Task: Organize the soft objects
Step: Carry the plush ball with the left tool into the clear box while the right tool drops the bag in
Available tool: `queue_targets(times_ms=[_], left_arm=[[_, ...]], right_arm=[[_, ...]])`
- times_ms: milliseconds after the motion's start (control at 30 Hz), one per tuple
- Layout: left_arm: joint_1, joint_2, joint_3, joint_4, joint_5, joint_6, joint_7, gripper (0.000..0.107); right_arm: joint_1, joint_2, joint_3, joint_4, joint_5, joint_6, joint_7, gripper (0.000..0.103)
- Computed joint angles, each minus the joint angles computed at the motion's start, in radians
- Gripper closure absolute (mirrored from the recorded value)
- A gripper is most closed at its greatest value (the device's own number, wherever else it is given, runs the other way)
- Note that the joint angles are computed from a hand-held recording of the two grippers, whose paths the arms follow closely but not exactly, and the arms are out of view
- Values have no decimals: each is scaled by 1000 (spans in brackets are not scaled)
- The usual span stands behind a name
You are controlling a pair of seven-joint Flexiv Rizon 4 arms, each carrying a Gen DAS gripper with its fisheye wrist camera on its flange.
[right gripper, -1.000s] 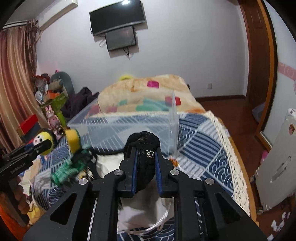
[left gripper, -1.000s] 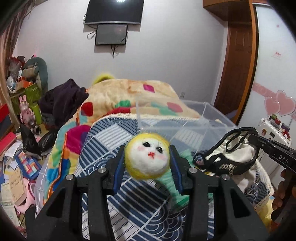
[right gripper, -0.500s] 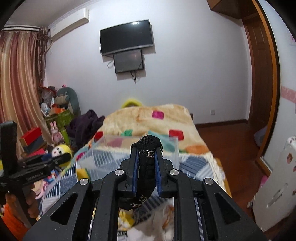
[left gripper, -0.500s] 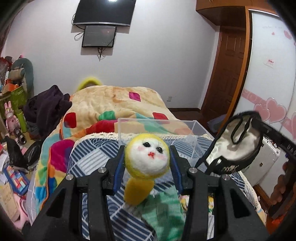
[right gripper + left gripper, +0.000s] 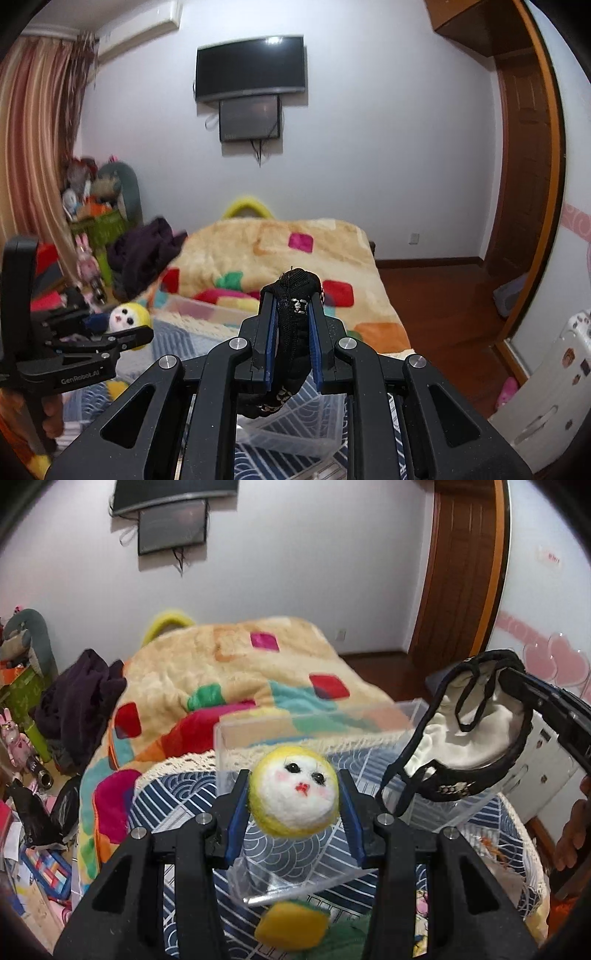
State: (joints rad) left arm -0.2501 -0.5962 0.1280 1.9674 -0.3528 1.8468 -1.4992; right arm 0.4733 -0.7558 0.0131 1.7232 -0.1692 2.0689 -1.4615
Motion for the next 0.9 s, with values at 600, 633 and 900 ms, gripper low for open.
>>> queue_targets(times_ms=[600,633,900], left_arm=[[-27,-72,95,-175,148,-311,-69,56],[-27,-70,96,-172,160,-309,-83,53],[-23,-32,101,-128,228,-235,-139,34]], right_arm=[[-212,-44,228,-77,-234,-398,-19,87],[-223,-48,246,-83,-233,-416,-30,87],[-252,-38,307,-94,-170,-528,-130,67]])
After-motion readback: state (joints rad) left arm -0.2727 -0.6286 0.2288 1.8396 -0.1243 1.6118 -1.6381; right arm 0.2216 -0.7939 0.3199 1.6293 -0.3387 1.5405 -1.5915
